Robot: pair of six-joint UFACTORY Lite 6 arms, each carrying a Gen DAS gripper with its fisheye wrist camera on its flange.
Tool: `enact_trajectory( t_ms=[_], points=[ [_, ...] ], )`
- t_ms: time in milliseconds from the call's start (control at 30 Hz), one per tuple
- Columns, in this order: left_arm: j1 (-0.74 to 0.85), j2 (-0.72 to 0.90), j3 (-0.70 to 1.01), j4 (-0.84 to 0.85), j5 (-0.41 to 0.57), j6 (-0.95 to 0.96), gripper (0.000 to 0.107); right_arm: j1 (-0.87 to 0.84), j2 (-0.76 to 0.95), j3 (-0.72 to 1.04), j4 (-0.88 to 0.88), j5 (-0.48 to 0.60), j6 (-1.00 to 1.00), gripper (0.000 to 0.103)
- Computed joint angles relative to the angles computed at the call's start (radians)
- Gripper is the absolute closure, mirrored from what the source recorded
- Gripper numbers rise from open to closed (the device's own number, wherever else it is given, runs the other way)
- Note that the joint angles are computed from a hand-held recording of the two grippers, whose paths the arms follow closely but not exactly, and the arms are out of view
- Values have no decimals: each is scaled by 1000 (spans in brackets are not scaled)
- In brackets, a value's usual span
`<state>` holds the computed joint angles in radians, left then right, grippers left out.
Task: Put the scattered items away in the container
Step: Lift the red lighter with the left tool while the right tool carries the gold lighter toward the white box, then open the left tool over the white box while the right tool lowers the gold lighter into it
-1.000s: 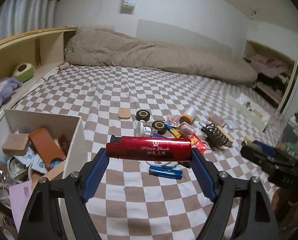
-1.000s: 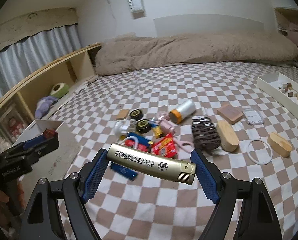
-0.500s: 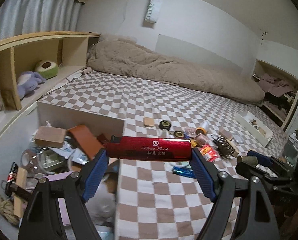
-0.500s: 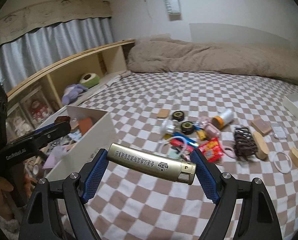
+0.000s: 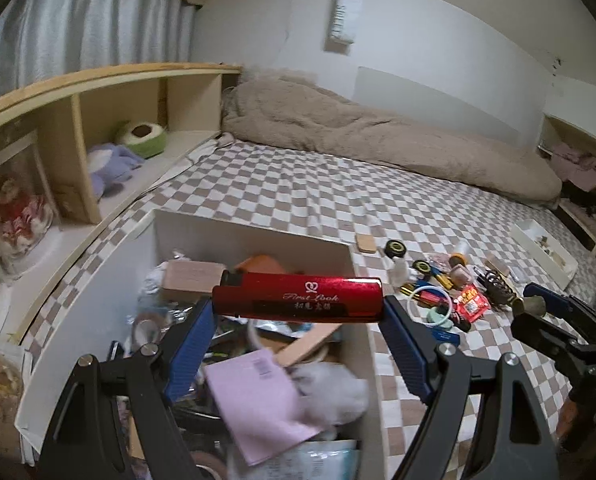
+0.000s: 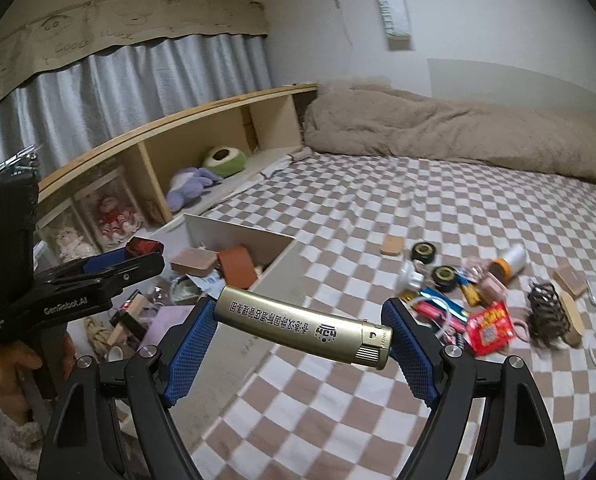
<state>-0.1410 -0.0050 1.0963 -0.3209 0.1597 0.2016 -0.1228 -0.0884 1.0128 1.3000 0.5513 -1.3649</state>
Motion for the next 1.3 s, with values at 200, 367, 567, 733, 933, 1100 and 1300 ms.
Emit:
enact_trajectory(
  t_ms=[200, 367, 567, 733, 933, 1100, 1300],
  points=[
    [97, 55, 59, -251, 85, 288, 25, 93, 8, 29, -32, -44, 55, 19],
    [175, 164, 169, -345, 197, 403, 25, 161, 27, 58, -82, -91, 121, 19],
    [225, 298, 285, -299, 287, 382, 25, 236, 60, 107, -165, -139, 213, 19],
    [224, 375, 356, -245, 334, 354, 25, 278, 105, 158, -252, -166, 306, 19],
    [245, 429, 423, -293, 415, 383, 25, 315, 148, 200, -325, -183, 385, 19],
    [241, 369, 354, -292, 356, 383, 12, 349, 197, 245, -391, -195, 454, 19],
    [267, 260, 255, -386, 304, 497, 11, 391, 268, 308, -494, -203, 552, 19]
  ],
)
